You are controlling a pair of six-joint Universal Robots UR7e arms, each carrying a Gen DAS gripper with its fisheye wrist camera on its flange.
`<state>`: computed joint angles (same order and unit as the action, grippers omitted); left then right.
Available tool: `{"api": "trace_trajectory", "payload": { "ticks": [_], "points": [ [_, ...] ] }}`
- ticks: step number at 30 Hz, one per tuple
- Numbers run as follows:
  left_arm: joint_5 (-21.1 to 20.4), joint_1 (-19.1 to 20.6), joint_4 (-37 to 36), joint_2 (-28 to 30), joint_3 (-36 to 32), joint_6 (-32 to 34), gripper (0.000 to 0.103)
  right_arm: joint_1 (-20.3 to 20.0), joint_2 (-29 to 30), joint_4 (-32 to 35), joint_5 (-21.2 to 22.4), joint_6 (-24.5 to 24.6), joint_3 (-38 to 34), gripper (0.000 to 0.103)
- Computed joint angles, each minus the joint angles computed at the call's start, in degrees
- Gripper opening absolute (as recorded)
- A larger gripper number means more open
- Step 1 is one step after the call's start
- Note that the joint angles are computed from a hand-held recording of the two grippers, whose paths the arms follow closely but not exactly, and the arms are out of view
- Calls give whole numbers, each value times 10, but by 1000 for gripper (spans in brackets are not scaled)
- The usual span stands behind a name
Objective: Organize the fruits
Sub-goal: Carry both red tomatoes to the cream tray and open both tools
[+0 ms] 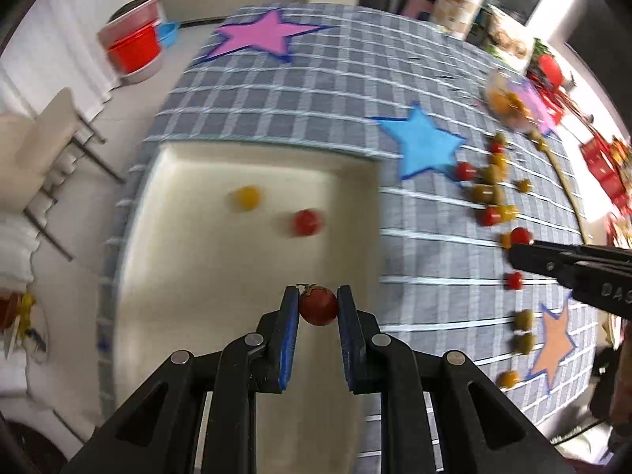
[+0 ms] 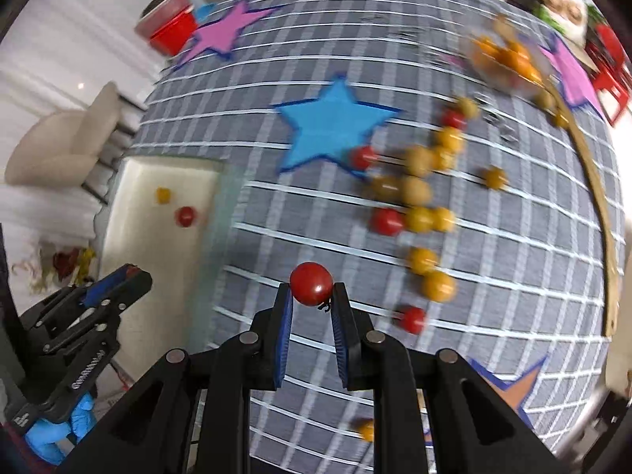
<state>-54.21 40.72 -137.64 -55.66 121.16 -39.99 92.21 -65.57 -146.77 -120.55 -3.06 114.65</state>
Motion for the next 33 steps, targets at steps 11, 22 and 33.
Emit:
{"api": "trace_trajectory", "payload": {
  "ticks": [11, 22, 33],
  "points": [
    [50, 54, 56, -61, 50, -77, 21, 50, 132, 46, 43, -4, -87, 21],
    [52, 76, 51, -57, 60, -84, 21, 60, 223, 71, 39, 11, -146, 22],
    [57, 84, 46, -48, 59, -74, 21, 66, 256, 59, 25, 5, -162, 25]
  ]
}}
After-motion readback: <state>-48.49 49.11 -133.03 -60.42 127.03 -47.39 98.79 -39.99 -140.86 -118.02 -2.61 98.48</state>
